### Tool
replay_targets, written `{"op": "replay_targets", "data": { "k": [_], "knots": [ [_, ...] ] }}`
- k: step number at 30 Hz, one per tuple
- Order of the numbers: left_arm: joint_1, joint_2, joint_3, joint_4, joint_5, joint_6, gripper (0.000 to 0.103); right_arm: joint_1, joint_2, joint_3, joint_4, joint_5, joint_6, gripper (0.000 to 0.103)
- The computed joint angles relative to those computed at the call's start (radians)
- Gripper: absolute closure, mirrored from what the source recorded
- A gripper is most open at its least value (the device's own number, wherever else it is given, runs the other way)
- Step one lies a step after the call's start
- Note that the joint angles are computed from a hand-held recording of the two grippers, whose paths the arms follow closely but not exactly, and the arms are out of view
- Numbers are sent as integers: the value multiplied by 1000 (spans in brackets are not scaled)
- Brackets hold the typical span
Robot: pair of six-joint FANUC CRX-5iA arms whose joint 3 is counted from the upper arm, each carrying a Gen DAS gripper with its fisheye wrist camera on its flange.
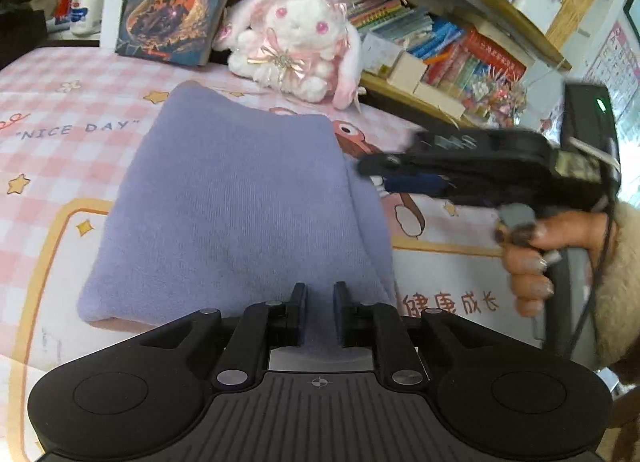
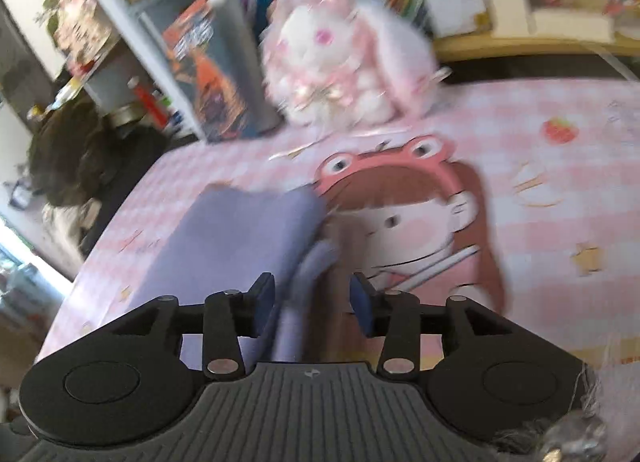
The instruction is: Fold clothes
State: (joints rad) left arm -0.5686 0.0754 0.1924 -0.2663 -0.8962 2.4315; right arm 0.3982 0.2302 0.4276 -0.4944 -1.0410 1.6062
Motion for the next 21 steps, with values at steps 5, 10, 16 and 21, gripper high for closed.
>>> {"op": "replay_targets", "data": {
  "k": [5, 10, 16, 21],
  "knots": [
    [-48, -71, -9, -202, -1, 194, 87, -99, 11, 91, -193, -235, 81, 63],
    [-58, -99, -17, -311, -61, 318, 87, -72, 45, 149, -224, -388, 134, 62],
    [-64, -51, -1, -305, -139, 319, 88, -59, -67, 5, -239, -193, 297, 95],
    [-69, -10, 27, -295, -179, 277, 88, -49, -45, -11, -163, -220, 191, 95]
  ]
}}
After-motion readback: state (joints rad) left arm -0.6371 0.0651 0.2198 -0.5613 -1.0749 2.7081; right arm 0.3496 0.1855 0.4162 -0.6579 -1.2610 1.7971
